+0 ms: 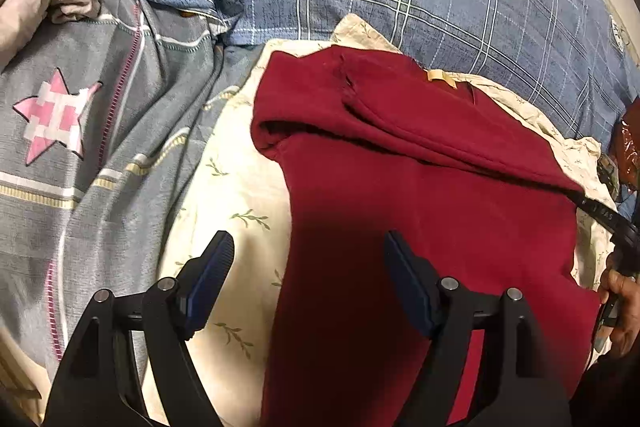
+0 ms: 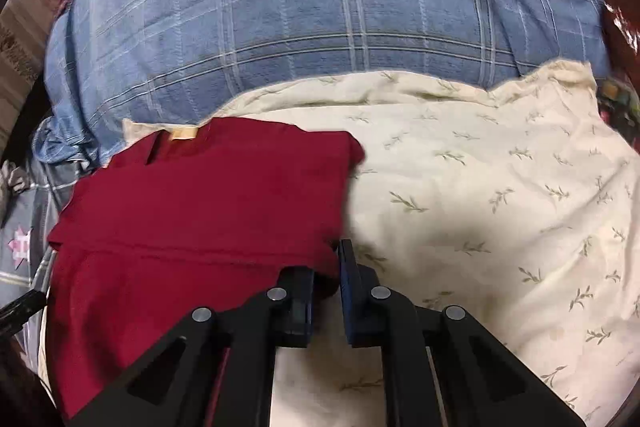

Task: Fold small clothes

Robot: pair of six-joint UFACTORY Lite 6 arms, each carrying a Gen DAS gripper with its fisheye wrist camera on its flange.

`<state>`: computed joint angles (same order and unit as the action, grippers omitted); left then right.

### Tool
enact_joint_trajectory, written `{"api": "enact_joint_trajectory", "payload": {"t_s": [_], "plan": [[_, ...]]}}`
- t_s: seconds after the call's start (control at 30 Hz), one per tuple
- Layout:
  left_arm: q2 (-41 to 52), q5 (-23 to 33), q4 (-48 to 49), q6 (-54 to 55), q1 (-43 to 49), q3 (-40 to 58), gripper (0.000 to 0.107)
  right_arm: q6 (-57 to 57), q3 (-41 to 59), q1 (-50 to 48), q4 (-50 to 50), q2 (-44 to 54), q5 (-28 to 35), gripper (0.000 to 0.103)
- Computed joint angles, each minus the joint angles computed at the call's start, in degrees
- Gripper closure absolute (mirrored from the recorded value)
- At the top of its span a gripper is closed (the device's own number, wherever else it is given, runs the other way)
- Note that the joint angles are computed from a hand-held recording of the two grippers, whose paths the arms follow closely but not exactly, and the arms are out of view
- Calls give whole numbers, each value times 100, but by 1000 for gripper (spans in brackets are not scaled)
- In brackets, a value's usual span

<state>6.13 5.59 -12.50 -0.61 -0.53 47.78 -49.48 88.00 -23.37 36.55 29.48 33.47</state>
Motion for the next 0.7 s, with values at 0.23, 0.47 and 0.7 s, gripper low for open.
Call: {"api": "enact_joint_trajectory", "payload": {"t_s": [0.23,0.47,0.7], "plan": [[-322,56,-189,252,20,-355,31,-35,-112,-336,135,-260,773,60],[-763,134,-403,535,4,-814,31,-1278,-1362,-1256,235,-1651,2368,39],[-1569,419,-1100,1248,-2,-1486,31,-1899,-2150,-2355,303,-2325,3345,36]]}}
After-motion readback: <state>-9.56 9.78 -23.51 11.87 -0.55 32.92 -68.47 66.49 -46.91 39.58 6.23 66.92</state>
